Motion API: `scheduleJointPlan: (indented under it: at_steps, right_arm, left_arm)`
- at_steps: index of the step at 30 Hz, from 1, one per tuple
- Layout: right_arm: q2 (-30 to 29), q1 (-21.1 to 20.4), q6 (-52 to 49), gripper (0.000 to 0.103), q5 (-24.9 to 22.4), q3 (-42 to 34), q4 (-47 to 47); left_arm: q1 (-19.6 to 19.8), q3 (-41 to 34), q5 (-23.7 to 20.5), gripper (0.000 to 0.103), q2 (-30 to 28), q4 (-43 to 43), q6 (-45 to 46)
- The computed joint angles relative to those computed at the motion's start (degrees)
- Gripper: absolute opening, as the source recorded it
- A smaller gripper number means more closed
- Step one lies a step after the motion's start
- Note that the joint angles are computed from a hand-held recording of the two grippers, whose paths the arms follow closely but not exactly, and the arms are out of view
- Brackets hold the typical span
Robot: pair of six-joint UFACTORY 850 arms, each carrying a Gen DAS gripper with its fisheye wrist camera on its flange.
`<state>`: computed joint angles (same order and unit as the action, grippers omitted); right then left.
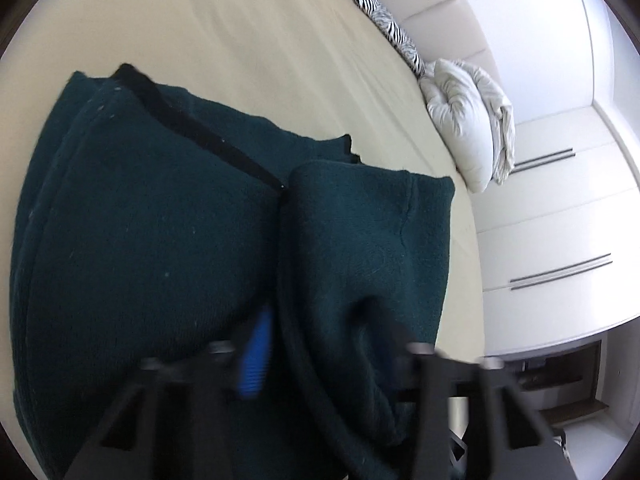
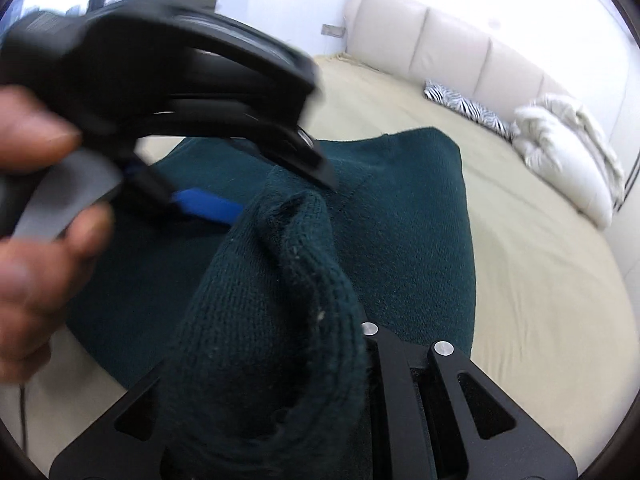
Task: Fold small clothes
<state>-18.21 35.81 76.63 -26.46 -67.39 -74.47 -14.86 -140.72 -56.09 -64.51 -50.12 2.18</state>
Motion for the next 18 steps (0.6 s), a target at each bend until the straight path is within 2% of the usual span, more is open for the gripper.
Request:
scheduleJointPlan:
  at_steps: [3, 10, 12, 18]
  right_arm:
    - [0.14, 1.32, -0.32, 0.012, -1.32, 0.73, -1.95]
    - [4.38, 7.31, 6.20, 0.014, -7.74, 6.38, -14.97]
    - [4.37, 9.00, 6.11, 0.010, -9.45, 6.68, -17.29]
    - [2.30, 10.72, 3.70, 0.007, -7.05, 5.39, -18.73]
  left_arm:
    - [0.32, -7.72, -4.04, 0.016, -4.04, 2.27, -1.03]
    - [1.76, -3.61, -3.38, 0.015, -1.64, 0.61, 2.95]
    - [2.31, -2.94, -3.36, 0.015, -1.11, 0.29, 3.95]
    - [4.37, -2.60, -4.16, 0.014, 0.43, 2.21, 6.35]
